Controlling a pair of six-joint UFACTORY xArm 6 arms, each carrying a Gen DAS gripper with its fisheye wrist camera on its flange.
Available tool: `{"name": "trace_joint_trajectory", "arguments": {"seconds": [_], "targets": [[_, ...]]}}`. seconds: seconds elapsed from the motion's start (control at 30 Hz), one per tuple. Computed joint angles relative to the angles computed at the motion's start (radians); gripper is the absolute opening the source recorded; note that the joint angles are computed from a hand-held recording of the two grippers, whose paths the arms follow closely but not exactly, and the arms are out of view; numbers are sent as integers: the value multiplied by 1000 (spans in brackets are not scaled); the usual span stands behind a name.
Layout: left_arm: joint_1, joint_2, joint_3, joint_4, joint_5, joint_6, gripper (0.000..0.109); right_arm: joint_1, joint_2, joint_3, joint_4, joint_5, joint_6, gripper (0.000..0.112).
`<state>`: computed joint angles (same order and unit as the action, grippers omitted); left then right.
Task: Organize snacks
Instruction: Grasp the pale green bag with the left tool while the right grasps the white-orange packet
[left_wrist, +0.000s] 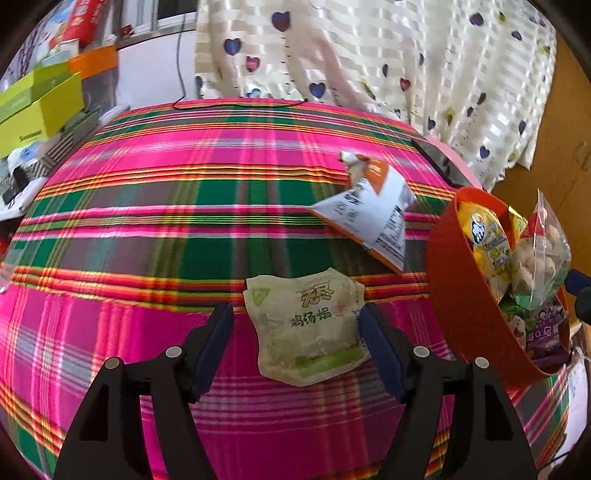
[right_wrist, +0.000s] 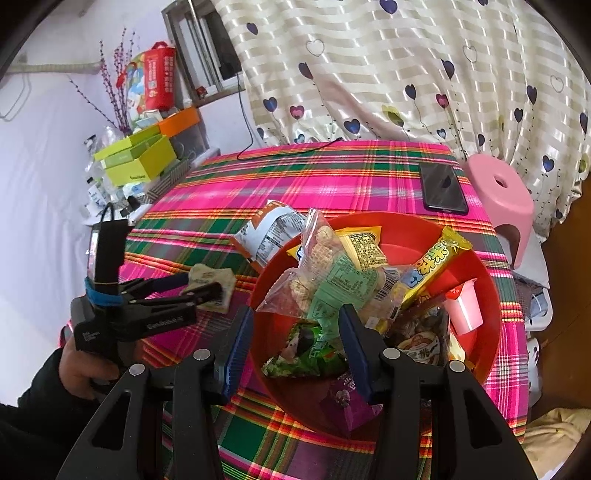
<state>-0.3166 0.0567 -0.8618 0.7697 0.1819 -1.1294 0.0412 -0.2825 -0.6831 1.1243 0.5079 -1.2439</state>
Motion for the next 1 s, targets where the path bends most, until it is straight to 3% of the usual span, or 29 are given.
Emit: {"name": "trace_joint_trajectory", "arguments": {"seconds": [0.2, 0.33, 0.47, 0.53, 0.77, 0.93, 1.0], "targets": [[-15, 19, 0, -120, -23, 75, 72, 17, 4, -11, -6, -2, 4, 47], [-30, 47, -46, -78, 16, 20, 73, 36, 3, -12, -15, -12, 9, 47], [-56, 87, -110, 100, 113, -77, 74, 50, 7, -19, -24, -24, 22, 47], [-66, 91, -119, 105, 143, -66, 74, 60, 5, -23, -23, -31, 25, 47], [-39, 49, -64, 97, 107, -46, 73, 85, -2, -39, -8, -42, 23, 47], [-5, 0, 0, 91, 49, -63, 65, 112, 31, -77, -18, -54, 48, 47], [10, -23, 24, 111, 31, -88, 56, 129, 62, -104, -33, -57, 70, 47]]}}
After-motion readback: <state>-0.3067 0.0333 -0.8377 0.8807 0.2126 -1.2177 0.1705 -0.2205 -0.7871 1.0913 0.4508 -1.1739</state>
